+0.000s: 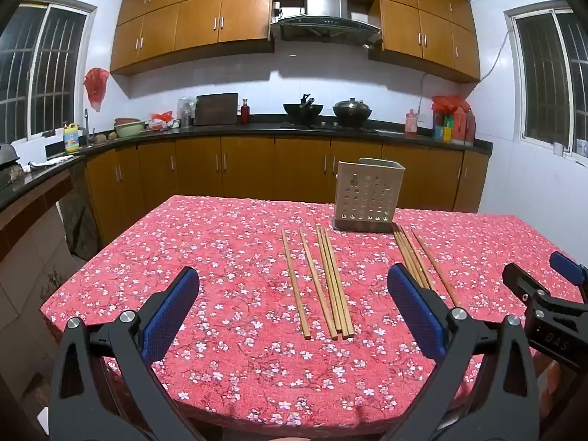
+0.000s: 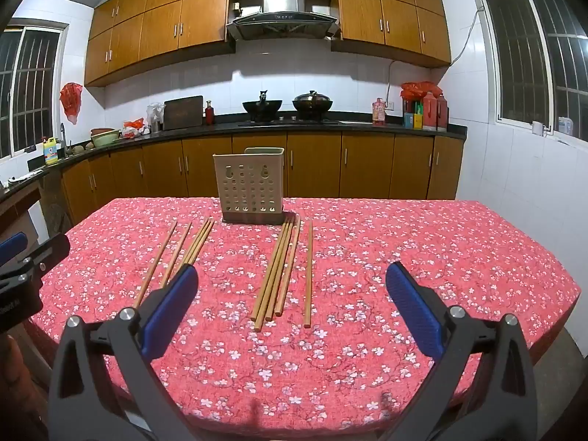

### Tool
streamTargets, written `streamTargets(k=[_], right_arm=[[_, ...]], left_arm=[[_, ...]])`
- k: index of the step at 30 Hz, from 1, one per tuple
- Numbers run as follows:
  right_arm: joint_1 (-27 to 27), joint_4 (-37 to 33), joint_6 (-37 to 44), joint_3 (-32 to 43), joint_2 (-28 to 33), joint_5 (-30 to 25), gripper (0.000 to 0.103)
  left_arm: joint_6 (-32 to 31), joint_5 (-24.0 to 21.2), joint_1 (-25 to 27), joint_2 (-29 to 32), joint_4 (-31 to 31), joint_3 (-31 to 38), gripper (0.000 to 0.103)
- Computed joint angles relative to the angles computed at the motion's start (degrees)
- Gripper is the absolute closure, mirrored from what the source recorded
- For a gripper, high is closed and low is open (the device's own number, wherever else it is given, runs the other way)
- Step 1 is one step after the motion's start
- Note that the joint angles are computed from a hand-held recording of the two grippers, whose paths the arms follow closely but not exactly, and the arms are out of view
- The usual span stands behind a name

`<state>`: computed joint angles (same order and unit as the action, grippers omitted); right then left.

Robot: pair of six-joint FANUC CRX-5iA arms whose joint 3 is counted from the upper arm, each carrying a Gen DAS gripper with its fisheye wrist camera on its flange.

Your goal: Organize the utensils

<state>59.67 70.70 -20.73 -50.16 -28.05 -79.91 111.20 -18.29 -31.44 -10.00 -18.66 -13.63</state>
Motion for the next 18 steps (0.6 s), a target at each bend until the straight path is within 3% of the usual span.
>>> streamTargets(k=[18], right_arm=[[0.3, -0.1, -0.1, 0.1, 0.0, -0.4, 0.004]], left_arm=[[-0.1, -0.4, -0.1, 0.1, -0.1, 0.1, 0.002]])
